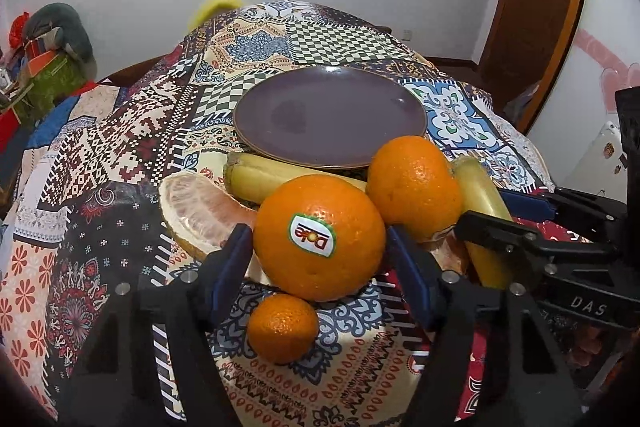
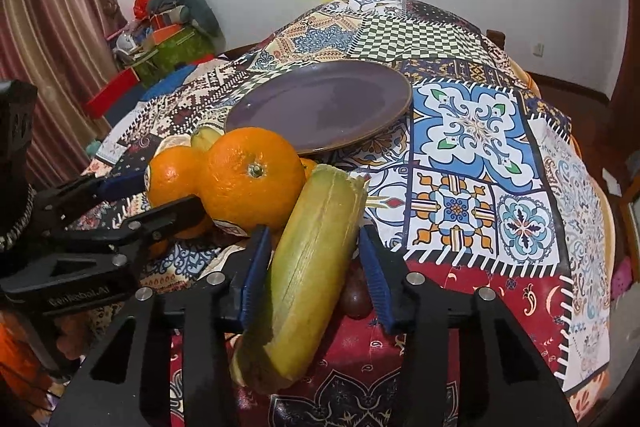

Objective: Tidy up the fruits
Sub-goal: 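Close the right tool on the green corn cob while the left tool grasps the Dole orange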

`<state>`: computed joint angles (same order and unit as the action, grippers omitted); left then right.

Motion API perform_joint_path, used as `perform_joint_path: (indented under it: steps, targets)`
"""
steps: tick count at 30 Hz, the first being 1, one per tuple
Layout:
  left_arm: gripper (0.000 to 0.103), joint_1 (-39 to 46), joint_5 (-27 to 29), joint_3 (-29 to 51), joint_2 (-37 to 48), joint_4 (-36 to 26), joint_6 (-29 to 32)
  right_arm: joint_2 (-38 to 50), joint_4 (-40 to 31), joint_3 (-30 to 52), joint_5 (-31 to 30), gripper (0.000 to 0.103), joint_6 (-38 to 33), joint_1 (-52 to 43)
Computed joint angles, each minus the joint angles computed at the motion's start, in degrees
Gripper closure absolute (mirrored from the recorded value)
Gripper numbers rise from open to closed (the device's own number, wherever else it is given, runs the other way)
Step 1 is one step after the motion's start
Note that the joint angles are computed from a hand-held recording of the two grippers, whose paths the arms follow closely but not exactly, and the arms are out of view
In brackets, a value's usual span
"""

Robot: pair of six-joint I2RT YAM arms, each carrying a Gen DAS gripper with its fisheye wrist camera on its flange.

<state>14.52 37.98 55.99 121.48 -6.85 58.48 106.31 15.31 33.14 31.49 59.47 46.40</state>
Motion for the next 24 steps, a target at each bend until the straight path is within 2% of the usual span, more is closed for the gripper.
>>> perform_joint_path:
  steps: [12, 17, 24]
  targets:
    - [0.036, 2.2, 0.7, 1.0, -2.0, -3.6, 0.4, -3.4, 0.4, -1.6, 2.3, 0.067, 1.2, 2.2]
    - [0.036, 4.6, 1.9, 0.7, -4.0, -5.5, 1.9, -4.6, -1.3, -0.5, 3.4, 0.069, 0.3, 3.6]
    - [0.036, 10.2, 3.5, 3.1, -5.4, -11.2, 6.3, -3.7, -4.1, 2.6, 4.0, 0.069, -1.8, 4.8]
